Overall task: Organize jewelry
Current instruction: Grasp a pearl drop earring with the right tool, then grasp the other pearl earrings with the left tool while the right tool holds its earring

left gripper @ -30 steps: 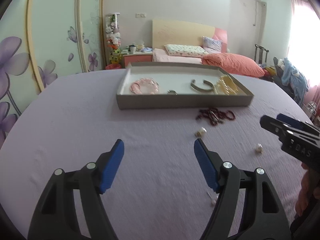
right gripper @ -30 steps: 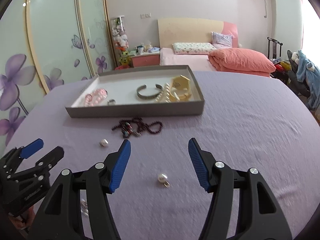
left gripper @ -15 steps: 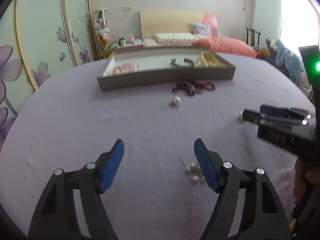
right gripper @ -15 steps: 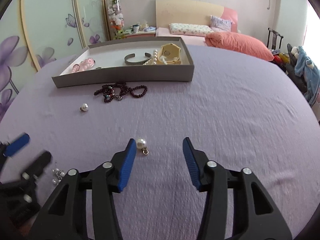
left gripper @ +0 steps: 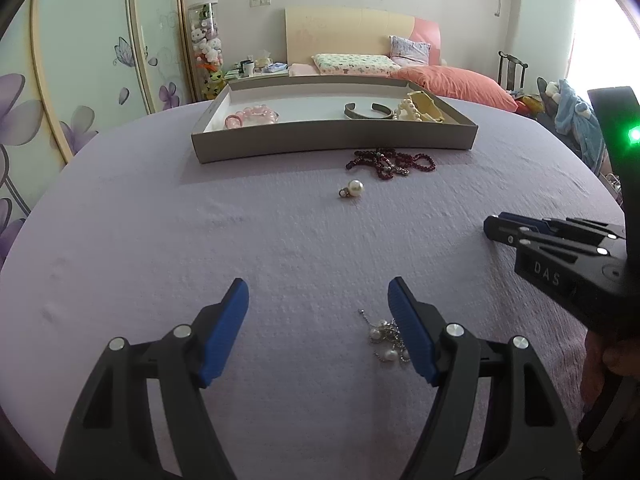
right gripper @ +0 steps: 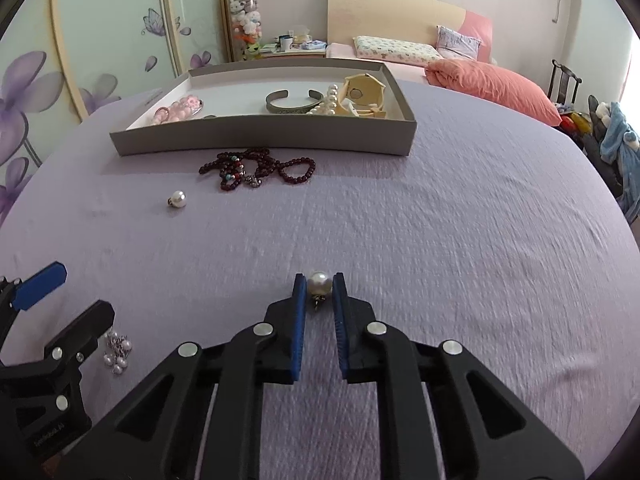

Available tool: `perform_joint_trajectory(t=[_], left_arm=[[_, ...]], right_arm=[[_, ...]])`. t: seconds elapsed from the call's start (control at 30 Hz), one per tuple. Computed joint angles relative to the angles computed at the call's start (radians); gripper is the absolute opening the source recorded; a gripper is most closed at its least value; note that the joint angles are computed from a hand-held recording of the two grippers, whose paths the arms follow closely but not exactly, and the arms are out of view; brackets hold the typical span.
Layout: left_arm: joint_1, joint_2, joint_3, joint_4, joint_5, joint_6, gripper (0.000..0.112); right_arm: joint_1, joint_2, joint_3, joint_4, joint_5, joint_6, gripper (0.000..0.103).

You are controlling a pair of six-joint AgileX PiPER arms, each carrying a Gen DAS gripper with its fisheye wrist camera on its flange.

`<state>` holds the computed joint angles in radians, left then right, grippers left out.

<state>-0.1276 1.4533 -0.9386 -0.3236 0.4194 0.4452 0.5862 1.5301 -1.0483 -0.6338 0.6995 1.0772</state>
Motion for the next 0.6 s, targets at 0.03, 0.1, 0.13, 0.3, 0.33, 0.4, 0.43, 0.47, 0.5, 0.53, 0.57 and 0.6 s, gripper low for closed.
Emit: perform_joint_trajectory(t=[0.03, 0.1, 0.13, 0.3, 0.33, 0.4, 0.43, 0.47, 0.5, 0.53, 0.57, 0.6], left_arm=[[-0.001, -0.002, 0.002, -0.009, 0.001, 0.012, 0.071], [-0.005, -0.010, 0.011, -0.016, -0.002, 0.022, 0.071], [-0.007, -0.018, 0.021, -0.029, -0.006, 0.039, 0.071], [-0.046, -0.041, 0.061, 0.055, -0.040, -0.021, 0.071], [-0.056, -0.045, 0.066, 0.091, -0.053, -0.053, 0.071], [-0.064, -0.039, 0.063, 0.111, -0.046, -0.060, 0.059], [-0.059, -0.043, 0.068, 0.070, -0.047, -0.014, 0.055], [-0.062, -0.045, 0.070, 0.069, -0.046, -0.007, 0.051], [-0.064, -0.050, 0.074, 0.064, -0.045, 0.000, 0.051], [-0.065, -0.053, 0.077, 0.060, -0.040, 0.005, 0.051], [-0.063, -0.056, 0.081, 0.049, -0.036, 0.014, 0.051], [-0.061, -0.058, 0.083, 0.043, -0.035, 0.019, 0.051]], right_arm=[[-0.003, -0.010, 0.010, 0.006, -0.005, 0.002, 0.014], [-0.009, -0.023, 0.025, 0.012, -0.015, 0.011, 0.014], [-0.012, -0.032, 0.036, 0.013, -0.019, 0.019, 0.014], [-0.008, -0.051, 0.056, 0.010, -0.019, 0.045, 0.014], [-0.010, -0.054, 0.059, 0.013, -0.023, 0.047, 0.014], [-0.015, -0.052, 0.057, 0.018, -0.029, 0.047, 0.014], [-0.016, -0.054, 0.059, 0.021, -0.033, 0.048, 0.014], [-0.017, -0.054, 0.059, 0.023, -0.035, 0.047, 0.014], [-0.017, -0.056, 0.061, 0.023, -0.036, 0.050, 0.014], [-0.017, -0.058, 0.063, 0.023, -0.037, 0.052, 0.014], [-0.021, -0.058, 0.062, 0.028, -0.040, 0.048, 0.014], [-0.023, -0.058, 0.063, 0.031, -0.045, 0.046, 0.014]])
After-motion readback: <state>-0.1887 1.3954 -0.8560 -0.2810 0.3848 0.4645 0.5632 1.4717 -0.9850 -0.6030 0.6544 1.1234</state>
